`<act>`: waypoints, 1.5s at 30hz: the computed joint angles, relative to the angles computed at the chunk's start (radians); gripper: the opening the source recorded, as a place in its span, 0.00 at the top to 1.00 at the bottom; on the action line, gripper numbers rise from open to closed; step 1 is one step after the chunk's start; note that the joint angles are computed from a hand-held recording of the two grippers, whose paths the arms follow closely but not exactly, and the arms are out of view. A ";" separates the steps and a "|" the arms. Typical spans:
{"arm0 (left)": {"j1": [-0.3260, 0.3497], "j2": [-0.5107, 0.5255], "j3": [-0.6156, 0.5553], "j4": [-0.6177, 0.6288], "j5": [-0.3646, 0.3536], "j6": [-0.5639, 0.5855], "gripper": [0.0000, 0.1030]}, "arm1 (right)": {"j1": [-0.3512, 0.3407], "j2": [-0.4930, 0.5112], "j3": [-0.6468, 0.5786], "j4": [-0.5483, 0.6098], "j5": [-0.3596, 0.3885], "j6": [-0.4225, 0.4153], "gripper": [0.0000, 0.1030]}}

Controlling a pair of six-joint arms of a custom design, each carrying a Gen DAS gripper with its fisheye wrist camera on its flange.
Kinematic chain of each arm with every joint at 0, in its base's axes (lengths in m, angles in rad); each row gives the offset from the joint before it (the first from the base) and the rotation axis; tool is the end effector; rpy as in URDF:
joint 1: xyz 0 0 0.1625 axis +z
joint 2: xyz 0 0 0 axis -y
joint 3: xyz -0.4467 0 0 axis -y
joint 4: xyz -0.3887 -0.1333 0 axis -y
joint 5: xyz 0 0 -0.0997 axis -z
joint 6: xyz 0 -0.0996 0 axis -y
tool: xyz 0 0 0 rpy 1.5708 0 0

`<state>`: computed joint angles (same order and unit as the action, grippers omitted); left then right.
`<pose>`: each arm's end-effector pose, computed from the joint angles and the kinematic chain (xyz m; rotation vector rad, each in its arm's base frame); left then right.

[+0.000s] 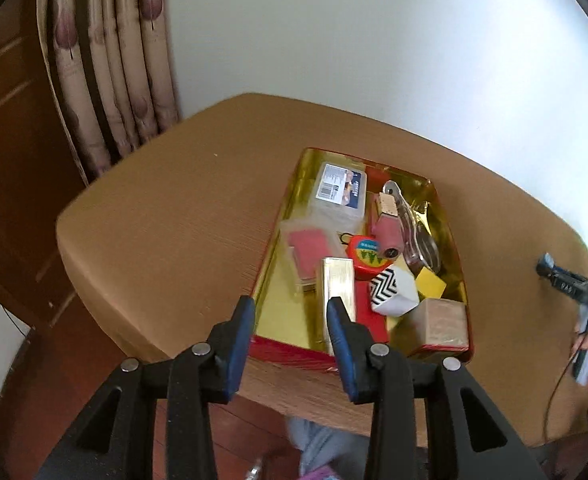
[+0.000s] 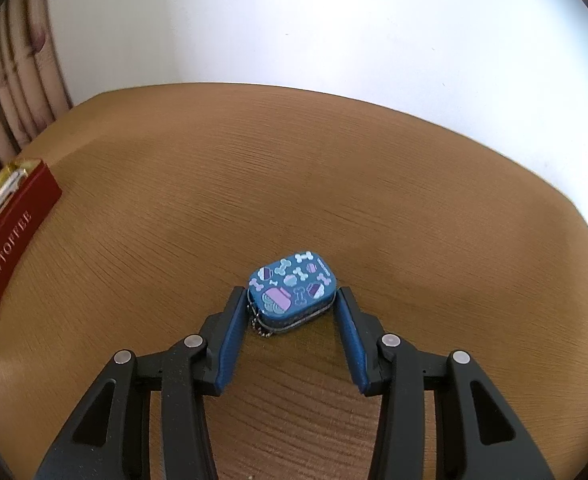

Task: Organize rigid objects
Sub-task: 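Carry the blue keychain case over the tin with the right tool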

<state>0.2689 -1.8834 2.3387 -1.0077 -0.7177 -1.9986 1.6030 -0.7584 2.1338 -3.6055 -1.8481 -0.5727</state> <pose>-0.1454 -0.2562 0.2974 -0.2055 2.0512 -0.9937 0.1233 -0.5335 0.0738 0.6568 -2.5221 0.7614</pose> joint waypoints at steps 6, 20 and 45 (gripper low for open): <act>0.012 -0.050 0.025 -0.053 -0.009 0.054 0.62 | 0.012 -0.006 0.046 -0.036 -0.019 0.046 0.64; -0.020 -0.143 0.053 -0.118 -0.010 0.068 0.62 | 0.008 -0.035 0.035 0.003 0.036 0.239 0.19; -0.013 -0.192 0.070 -0.180 -0.024 0.056 0.62 | 0.155 -0.048 -0.031 0.176 0.042 0.479 0.72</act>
<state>0.2558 -2.0754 2.4085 -1.1874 -0.7415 -1.9424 1.7580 -0.8063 2.1027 -3.4299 -1.8064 -0.0932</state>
